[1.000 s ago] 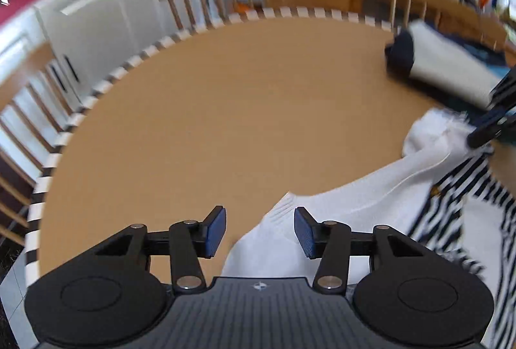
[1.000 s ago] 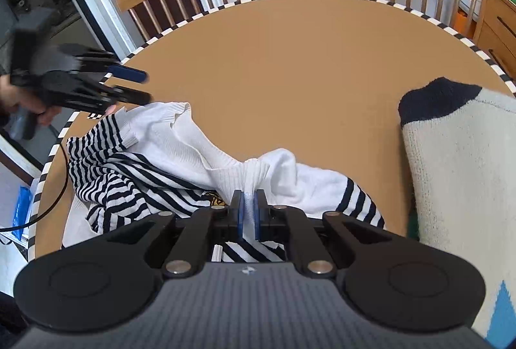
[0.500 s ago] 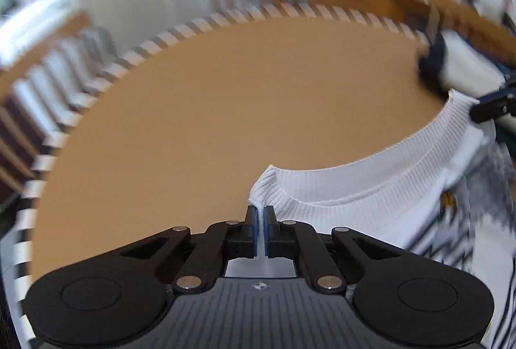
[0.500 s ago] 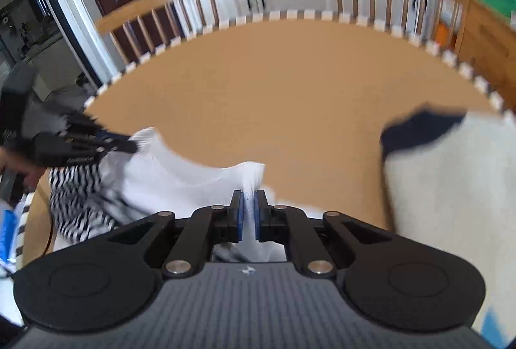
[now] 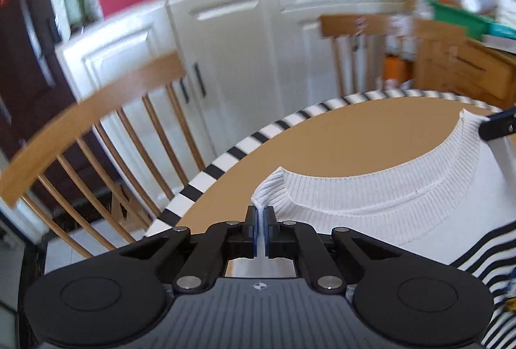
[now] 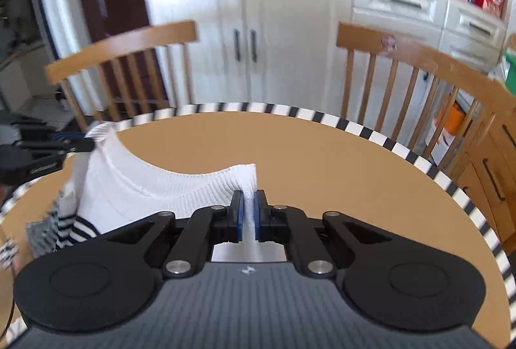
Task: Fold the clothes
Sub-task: 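Lay the sweater flat on the table and open both grippers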
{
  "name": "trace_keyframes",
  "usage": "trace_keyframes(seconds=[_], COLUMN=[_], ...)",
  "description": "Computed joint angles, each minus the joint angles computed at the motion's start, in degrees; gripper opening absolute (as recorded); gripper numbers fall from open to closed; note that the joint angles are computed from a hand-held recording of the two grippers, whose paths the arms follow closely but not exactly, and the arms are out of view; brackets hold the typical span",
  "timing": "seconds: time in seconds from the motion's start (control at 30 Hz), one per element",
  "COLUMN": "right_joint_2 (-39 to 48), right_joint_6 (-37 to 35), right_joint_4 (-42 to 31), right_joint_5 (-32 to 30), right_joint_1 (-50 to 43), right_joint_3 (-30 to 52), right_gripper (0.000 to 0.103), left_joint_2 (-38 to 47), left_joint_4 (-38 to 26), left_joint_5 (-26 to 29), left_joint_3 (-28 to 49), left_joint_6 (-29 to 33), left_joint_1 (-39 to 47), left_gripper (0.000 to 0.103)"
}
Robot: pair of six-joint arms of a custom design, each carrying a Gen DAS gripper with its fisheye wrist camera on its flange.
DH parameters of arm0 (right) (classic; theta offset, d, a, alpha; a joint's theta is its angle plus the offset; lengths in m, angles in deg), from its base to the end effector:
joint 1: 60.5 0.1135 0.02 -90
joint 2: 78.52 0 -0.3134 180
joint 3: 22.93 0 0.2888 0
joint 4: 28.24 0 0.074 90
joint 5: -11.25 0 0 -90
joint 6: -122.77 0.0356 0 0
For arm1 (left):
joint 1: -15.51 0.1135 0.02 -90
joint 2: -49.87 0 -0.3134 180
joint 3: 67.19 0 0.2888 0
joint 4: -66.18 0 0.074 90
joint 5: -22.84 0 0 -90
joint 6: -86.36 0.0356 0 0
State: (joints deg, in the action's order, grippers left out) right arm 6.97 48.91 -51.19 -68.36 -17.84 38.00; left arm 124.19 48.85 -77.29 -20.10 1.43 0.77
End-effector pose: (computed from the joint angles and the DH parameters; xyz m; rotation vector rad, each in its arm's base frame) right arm 0.2483 0.2200 0.2255 -0.4675 2.3531 0.2677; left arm 0.2625 -0.0626 0.2066 0.3163 2.3151 0.1238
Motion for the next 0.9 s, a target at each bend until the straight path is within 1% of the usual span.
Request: trace_keyframes(seconds=[0.07, 0.13, 0.2, 0.33, 0.4, 0.43, 0.47, 0.5, 0.53, 0.57, 0.6, 0.63, 0.67, 0.7, 0.73, 0.77, 0.8, 0.83, 0.9], right_joint_2=[7.2, 12.5, 16.0, 20.1, 20.9, 21.3, 21.0, 20.4, 18.1, 15.1, 12.1, 7.5, 1.6, -4.2, -10.1, -16.3, -22.7, -27.8, -33.6], right_joint_6=[-0.8, -2.3, -3.7, -1.4, 0.3, 1.3, 2.7, 4.3, 5.6, 6.8, 8.1, 8.5, 7.9, 7.3, 6.8, 6.5, 6.6, 7.9, 15.4], right_joint_4=[0.9, 2.0, 3.5, 4.5, 4.7, 4.8, 5.3, 5.7, 7.1, 8.7, 10.2, 11.9, 13.6, 12.9, 10.9, 8.1, 4.5, 0.4, -6.4], right_joint_5=[0.8, 2.6, 4.8, 5.7, 6.3, 6.6, 7.3, 8.3, 8.5, 8.4, 8.3, 6.6, 3.0, 0.9, -0.3, -1.2, -1.7, 0.3, 7.4], right_joint_1=[-1.2, -1.3, -0.8, -0.8, -0.8, -0.8, -0.8, -0.9, -1.2, -1.6, -2.0, -2.6, -3.2, -2.2, -0.4, 1.9, 4.7, 8.9, 20.7], right_joint_3=[3.9, 6.8, 8.6, 10.2, 9.9, 9.6, 9.0, 8.2, 6.0, 3.4, 0.9, -2.5, -6.7, -10.6, -14.0, -16.9, -19.3, -21.3, -24.0], right_gripper=[0.007, 0.007, 0.007, 0.007, 0.011, 0.017, 0.034, 0.056, 0.057, 0.054, 0.053, 0.051, 0.048, 0.048, 0.048, 0.046, 0.048, 0.048, 0.046], left_joint_2=[6.9, 11.1, 14.4, 21.6, 22.9, 23.3, 23.3, 23.2, 22.5, 20.3, 17.1, 12.4, 5.8, -1.3, -8.3, -14.6, -20.6, -25.8, -36.1], left_joint_4=[2.6, 5.4, 7.4, 10.7, 13.4, 13.7, 12.8, 11.9, 10.4, 8.7, 7.5, 6.4, 4.8, 1.8, -3.3, -9.8, -17.0, -23.4, -33.7], left_joint_5=[-1.2, -3.3, -4.8, -5.9, -7.9, -9.2, -10.6, -12.0, -13.2, -13.9, -14.4, -13.6, -11.3, -6.5, 1.2, 8.9, 17.2, 22.3, 23.5], left_joint_3=[2.8, 4.0, 5.2, 7.5, 7.0, 7.1, 7.4, 7.7, 8.0, 7.5, 6.3, 4.2, 1.2, -1.4, -3.5, -5.0, -5.9, -7.0, -9.9], left_joint_6=[-0.3, -0.4, -0.5, -1.2, -0.8, -0.5, -0.4, -0.3, -0.4, -1.0, -1.5, -2.4, -3.6, -4.7, -5.3, -5.2, -4.1, -2.2, 0.4], left_joint_1=[0.2, -0.7, -1.0, -0.8, -1.7, -2.2, -2.7, -3.3, -3.6, -3.4, -3.0, -2.2, -0.9, 1.3, 4.5, 7.8, 12.1, 15.1, 15.7], left_gripper=[0.004, 0.004, 0.004, 0.005, 0.005, 0.005, 0.010, 0.016, 0.034, 0.051, 0.054, 0.053, 0.054, 0.054, 0.054, 0.052, 0.051, 0.051, 0.051])
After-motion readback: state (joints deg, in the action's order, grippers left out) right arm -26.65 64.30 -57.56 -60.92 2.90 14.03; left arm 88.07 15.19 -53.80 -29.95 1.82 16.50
